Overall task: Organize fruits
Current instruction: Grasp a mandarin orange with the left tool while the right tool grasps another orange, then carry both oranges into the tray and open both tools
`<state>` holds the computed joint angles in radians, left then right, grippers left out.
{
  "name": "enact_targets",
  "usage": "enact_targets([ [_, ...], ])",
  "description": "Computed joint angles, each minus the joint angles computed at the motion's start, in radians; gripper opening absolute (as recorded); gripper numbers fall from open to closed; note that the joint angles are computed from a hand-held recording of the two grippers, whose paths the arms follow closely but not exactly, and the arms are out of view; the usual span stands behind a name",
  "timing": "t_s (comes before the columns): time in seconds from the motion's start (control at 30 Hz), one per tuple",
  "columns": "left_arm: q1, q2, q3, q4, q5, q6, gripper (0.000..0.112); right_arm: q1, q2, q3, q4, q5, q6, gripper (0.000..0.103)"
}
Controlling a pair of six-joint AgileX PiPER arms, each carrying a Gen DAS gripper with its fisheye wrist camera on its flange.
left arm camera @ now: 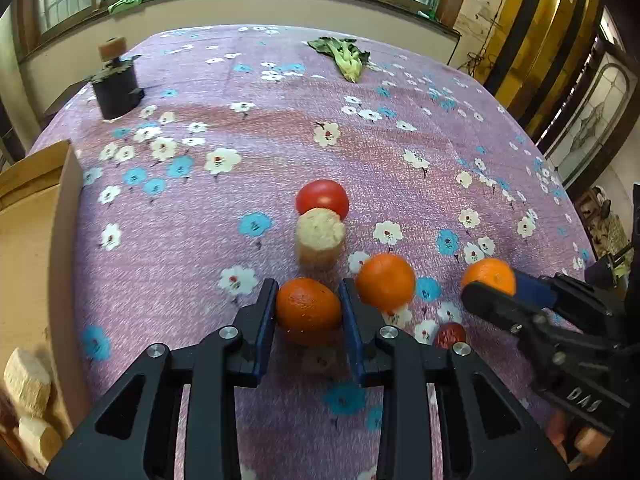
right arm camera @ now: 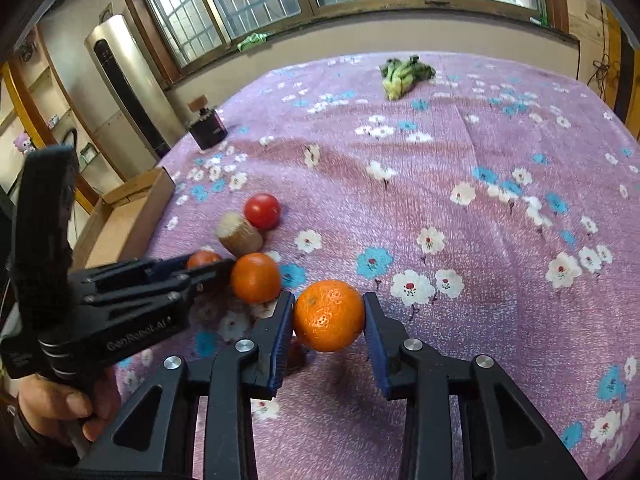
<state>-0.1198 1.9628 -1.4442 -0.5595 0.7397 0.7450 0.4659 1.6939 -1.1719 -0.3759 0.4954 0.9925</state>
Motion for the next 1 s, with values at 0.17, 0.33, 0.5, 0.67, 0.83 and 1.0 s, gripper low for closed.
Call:
enact_targets([
  [0.17, 0.035, -0.072, 0.063, 0.001, -0.024, 0.014, 0.028, 0.043, -0.042, -0.013, -0.054, 0.029, 0.058, 0.035],
  [0.33, 0.064, -0.156, 0.139, 0.026, -0.082, 0.017, 0.028, 0.098, -0.06, -0.047, -0.111, 0.073, 0.107, 0.035],
  [0.5, 0.096, -0.212, 0.181, 0.043, -0.118, 0.024, 0.028, 0.143, -0.059, -0.085, -0.139, 0.106, 0.131, 0.035],
  [0.67, 0.137, -0.247, 0.2, 0.039, -0.125, 0.049, 0.028, 0.183, -0.038, -0.137, -0.152, 0.134, 0.137, 0.035],
  [0.83, 0.185, -0.269, 0.212, 0.016, -0.122, 0.082, 0.028, 0.222, -0.004, -0.2, -0.152, 0.159, 0.127, 0.035],
  [1.0, 0.224, -0.279, 0.216, -0.001, -0.119, 0.106, 0.028, 0.249, 0.036, -0.27, -0.142, 0.186, 0.096, 0.035],
])
